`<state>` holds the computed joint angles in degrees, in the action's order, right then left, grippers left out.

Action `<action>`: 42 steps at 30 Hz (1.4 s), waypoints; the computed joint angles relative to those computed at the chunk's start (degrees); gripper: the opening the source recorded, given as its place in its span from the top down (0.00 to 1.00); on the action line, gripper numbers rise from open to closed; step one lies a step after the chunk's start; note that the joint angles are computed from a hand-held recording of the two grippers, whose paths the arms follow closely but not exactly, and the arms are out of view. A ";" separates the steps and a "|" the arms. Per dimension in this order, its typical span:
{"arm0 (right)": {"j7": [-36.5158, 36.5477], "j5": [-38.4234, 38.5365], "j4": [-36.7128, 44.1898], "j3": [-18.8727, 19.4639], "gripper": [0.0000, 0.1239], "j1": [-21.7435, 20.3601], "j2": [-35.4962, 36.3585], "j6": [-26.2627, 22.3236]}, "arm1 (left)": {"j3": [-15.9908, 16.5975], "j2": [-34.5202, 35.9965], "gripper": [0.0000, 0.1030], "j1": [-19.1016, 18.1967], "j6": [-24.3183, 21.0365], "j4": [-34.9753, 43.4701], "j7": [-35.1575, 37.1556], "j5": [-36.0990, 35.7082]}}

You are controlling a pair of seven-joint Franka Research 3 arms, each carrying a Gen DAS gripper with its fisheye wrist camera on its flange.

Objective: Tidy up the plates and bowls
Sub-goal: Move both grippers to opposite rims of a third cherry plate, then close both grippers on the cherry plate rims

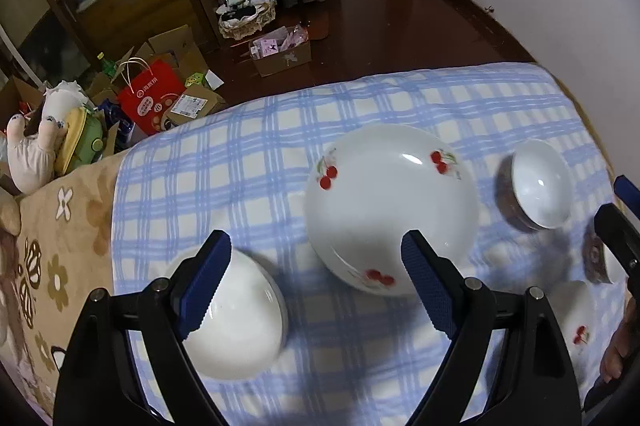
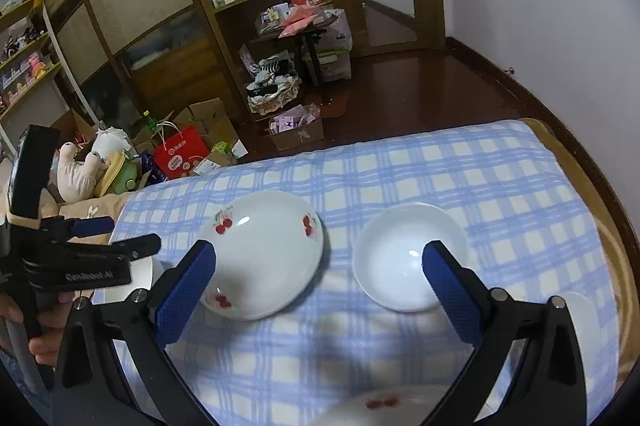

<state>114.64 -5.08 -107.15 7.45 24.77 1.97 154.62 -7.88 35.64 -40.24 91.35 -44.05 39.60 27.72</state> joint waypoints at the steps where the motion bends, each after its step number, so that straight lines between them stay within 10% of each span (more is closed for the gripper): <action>1: -0.49 0.02 1.78 0.11 0.17 0.10 1.53 -0.70 | 0.04 0.94 0.17 0.31 -0.27 0.98 0.36 -0.28; 13: -2.04 1.27 16.88 -2.19 0.18 3.58 14.60 -7.36 | -1.36 0.99 0.17 5.93 4.84 -6.34 -1.97 -6.13; 25: -5.64 3.81 30.29 -4.18 0.57 5.08 25.13 -21.51 | -2.40 0.20 0.19 7.99 7.31 -11.07 -3.15 -8.26; 39: -9.15 5.36 34.04 -4.42 0.93 4.98 29.35 -26.43 | -3.76 -2.86 0.86 9.79 13.85 -18.95 -4.61 -9.21; 42: -9.00 5.50 33.16 -4.51 0.93 4.94 28.95 -25.40 | -3.42 -2.50 0.86 8.85 13.40 -18.21 -5.01 -7.82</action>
<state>105.65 0.42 -73.99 2.94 29.71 30.93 129.22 -11.31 33.14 -31.39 104.74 -62.25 34.59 19.90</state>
